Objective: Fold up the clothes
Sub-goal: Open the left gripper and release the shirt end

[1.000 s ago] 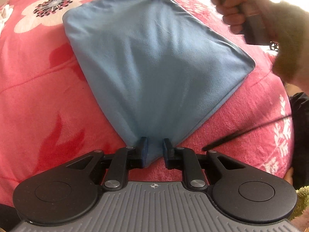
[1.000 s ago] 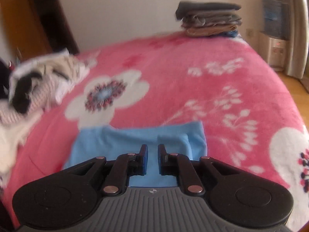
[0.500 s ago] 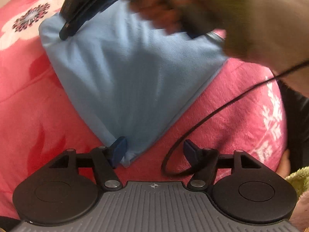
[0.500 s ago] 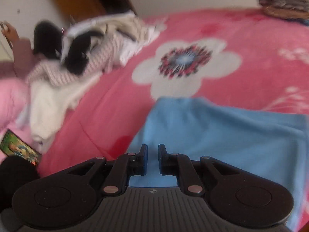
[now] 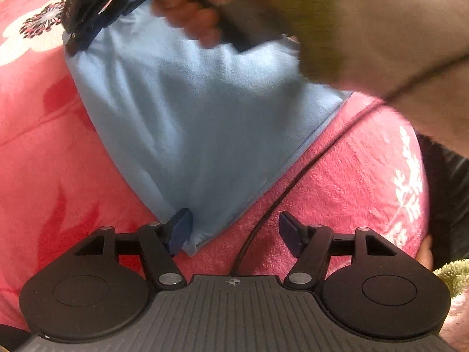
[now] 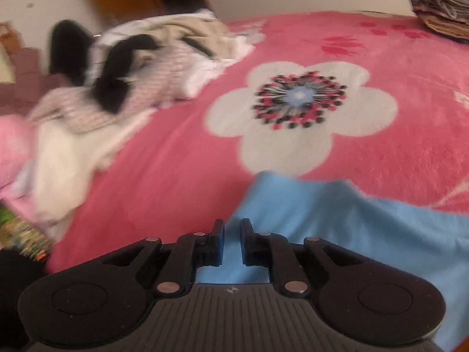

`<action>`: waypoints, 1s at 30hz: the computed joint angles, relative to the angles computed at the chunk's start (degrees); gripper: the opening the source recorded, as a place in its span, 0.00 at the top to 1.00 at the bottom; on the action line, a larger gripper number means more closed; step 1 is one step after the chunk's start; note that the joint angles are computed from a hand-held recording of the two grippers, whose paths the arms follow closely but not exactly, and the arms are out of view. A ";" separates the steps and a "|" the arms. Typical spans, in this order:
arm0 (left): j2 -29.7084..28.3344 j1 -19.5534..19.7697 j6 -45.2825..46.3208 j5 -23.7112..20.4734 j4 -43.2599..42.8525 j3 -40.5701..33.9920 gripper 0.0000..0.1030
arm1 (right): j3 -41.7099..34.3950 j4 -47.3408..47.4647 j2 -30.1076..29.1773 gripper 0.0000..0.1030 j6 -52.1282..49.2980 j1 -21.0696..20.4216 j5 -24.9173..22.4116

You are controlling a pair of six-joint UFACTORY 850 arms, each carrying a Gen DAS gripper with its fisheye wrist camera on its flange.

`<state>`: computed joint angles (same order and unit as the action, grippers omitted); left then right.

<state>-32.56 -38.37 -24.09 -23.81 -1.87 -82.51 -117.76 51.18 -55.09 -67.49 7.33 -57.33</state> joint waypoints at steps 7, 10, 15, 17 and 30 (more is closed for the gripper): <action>2.75 1.21 3.64 2.99 -8.12 3.41 0.36 | 5.33 9.83 5.39 0.88 0.13 -3.77 8.32; 4.83 2.13 9.23 4.30 -16.33 5.78 0.36 | 12.25 12.29 12.10 0.88 -10.17 -8.22 6.52; 8.68 2.03 13.86 6.43 -24.07 9.43 0.36 | 23.25 9.85 20.89 0.88 -19.27 -13.18 3.77; 8.35 0.24 3.38 7.02 -14.83 8.36 0.36 | 28.36 8.56 23.69 0.88 -23.17 -13.50 3.23; 2.11 0.84 -5.32 -1.73 -1.78 -0.17 0.38 | 43.76 5.17 30.24 0.89 -39.19 -15.86 10.54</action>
<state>-30.45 -37.53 -29.42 -25.54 -3.64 -82.69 -74.00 56.35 -24.85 -106.68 -8.53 -46.79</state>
